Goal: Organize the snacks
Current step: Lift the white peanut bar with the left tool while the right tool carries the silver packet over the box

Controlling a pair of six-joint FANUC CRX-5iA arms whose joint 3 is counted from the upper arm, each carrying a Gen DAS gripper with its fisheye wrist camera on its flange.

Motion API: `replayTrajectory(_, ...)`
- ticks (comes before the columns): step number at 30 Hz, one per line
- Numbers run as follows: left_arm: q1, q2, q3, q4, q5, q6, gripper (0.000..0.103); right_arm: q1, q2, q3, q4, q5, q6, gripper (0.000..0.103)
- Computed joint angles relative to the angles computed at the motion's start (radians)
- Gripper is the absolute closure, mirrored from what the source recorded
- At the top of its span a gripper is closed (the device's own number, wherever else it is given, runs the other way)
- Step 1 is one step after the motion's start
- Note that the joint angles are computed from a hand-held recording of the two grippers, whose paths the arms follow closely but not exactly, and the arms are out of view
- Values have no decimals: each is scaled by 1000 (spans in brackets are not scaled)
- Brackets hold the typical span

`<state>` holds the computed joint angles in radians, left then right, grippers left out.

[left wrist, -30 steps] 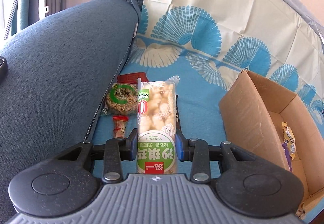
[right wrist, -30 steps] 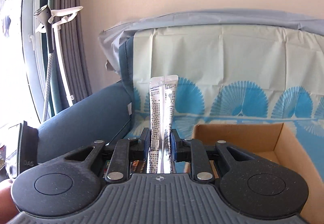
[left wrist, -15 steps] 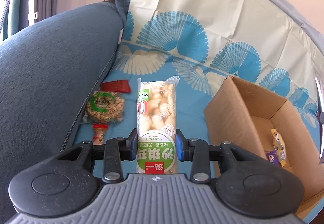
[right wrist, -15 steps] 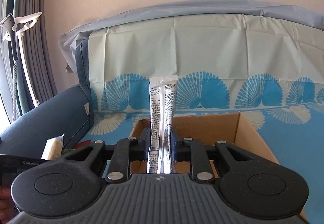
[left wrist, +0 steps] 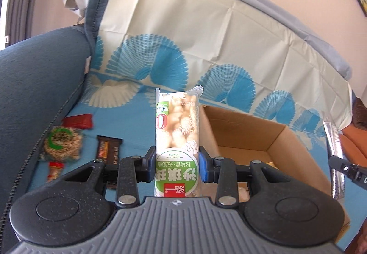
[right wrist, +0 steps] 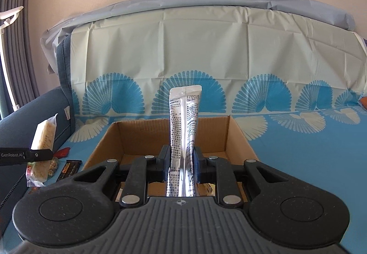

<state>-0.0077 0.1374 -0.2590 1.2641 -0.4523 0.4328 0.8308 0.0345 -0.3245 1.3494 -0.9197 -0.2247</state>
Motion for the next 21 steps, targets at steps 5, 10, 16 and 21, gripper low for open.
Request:
replayTrajectory(5, -78, -16, -41, 181, 38, -180, 63, 4, -11, -13, -15, -35, -2, 81)
replayTrajectory(10, -154, -36, -80, 394, 56, -412, 63, 6, -7, -11, -29, -55, 6, 81)
replayTrajectory(16, -206, -47, -101, 526, 32, -588, 63, 6, 5, -3, -32, -61, 14, 81)
replayTrajectory(21, -227, -57, -115, 565, 14, -671, 63, 6, 15, 5, -26, -61, 21, 81)
